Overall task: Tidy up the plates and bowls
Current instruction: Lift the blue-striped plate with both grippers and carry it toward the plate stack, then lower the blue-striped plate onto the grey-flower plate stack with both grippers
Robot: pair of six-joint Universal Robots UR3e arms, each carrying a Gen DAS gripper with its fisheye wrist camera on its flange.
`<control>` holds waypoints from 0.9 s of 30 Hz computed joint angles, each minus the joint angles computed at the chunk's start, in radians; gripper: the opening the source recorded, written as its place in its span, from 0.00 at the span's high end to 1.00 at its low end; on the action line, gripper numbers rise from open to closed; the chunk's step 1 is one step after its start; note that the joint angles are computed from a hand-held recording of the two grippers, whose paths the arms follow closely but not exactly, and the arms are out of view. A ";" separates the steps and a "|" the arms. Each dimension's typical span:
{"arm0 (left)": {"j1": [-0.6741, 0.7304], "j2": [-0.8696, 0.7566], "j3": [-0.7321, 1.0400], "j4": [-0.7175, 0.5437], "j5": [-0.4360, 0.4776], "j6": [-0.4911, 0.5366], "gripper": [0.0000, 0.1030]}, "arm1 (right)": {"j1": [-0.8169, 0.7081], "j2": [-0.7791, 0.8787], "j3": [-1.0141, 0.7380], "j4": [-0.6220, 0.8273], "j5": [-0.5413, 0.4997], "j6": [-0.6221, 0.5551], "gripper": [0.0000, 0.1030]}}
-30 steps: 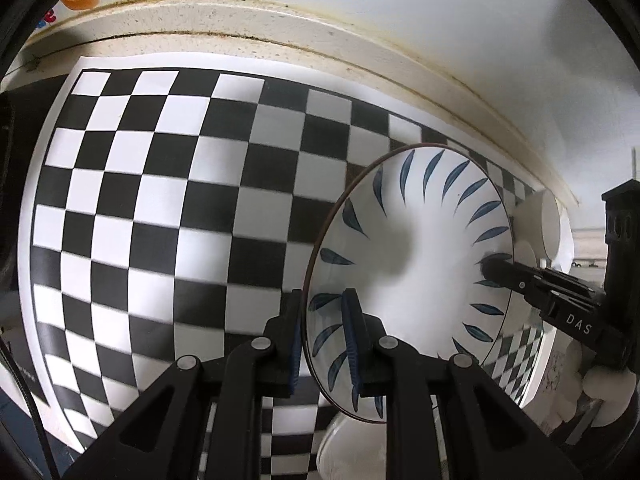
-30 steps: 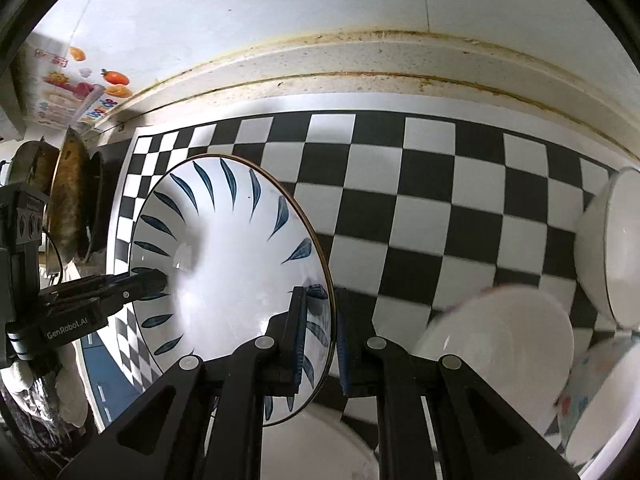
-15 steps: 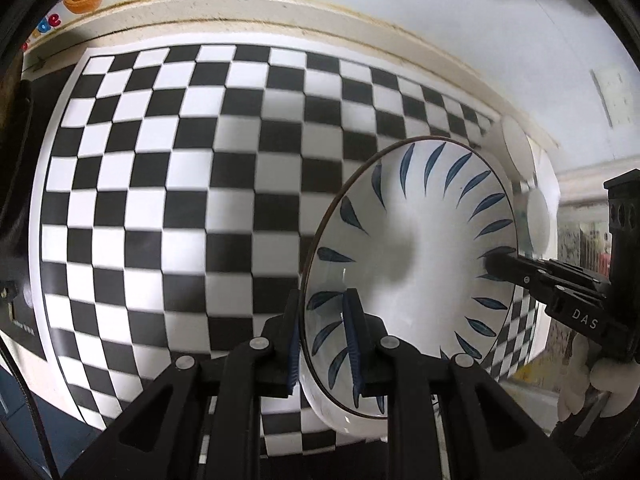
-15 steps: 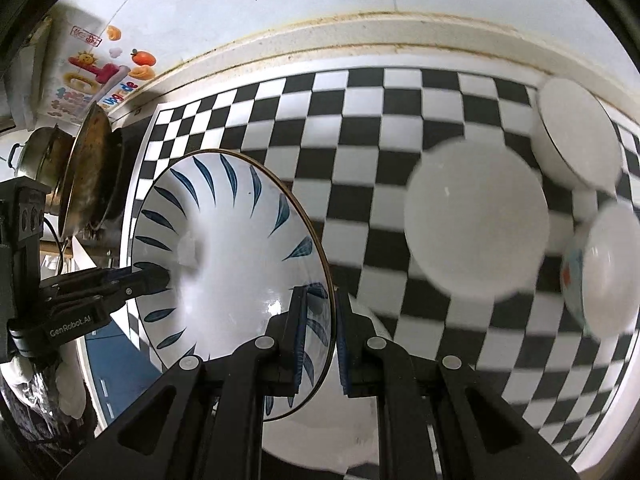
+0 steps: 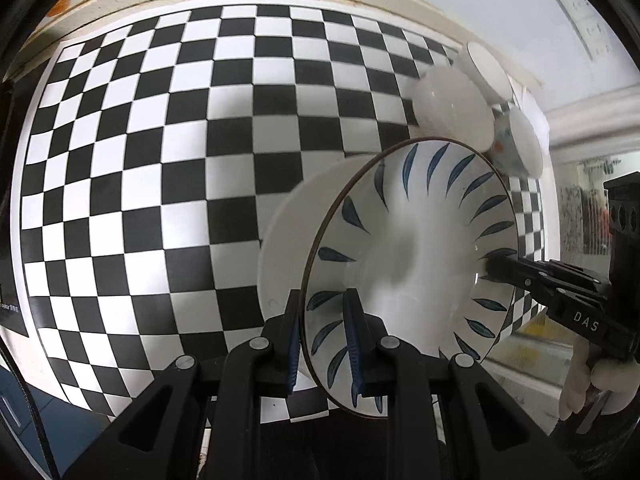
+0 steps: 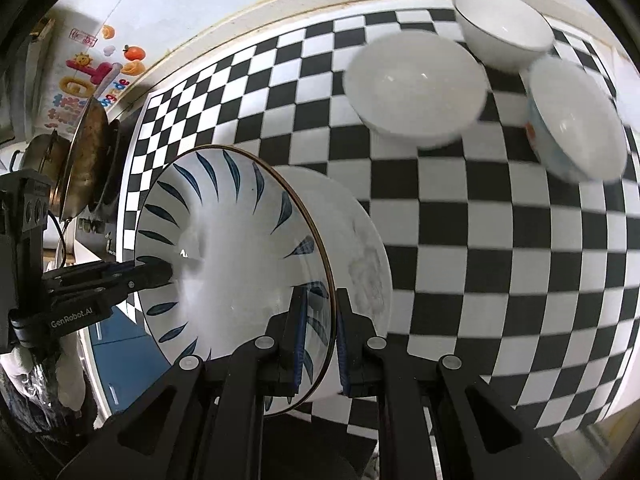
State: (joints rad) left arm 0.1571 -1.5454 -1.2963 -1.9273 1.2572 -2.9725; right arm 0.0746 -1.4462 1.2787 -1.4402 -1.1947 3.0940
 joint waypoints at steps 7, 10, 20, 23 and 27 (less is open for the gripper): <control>-0.056 -0.039 -0.041 0.059 0.037 -0.026 0.80 | -0.032 -0.068 0.166 -0.067 0.005 0.003 0.86; -0.070 -0.064 -0.060 0.085 0.051 -0.038 0.79 | -0.029 -0.066 0.203 -0.099 0.003 0.013 0.86; -0.123 -0.139 -0.063 0.150 0.084 -0.074 0.76 | -0.016 -0.031 0.259 -0.156 -0.020 0.030 0.86; -0.127 -0.147 -0.073 0.164 0.083 -0.084 0.74 | -0.003 -0.015 0.245 -0.160 -0.026 0.039 0.86; -0.141 -0.163 -0.056 0.160 0.086 -0.096 0.74 | 0.015 0.007 0.216 -0.165 -0.045 0.062 0.86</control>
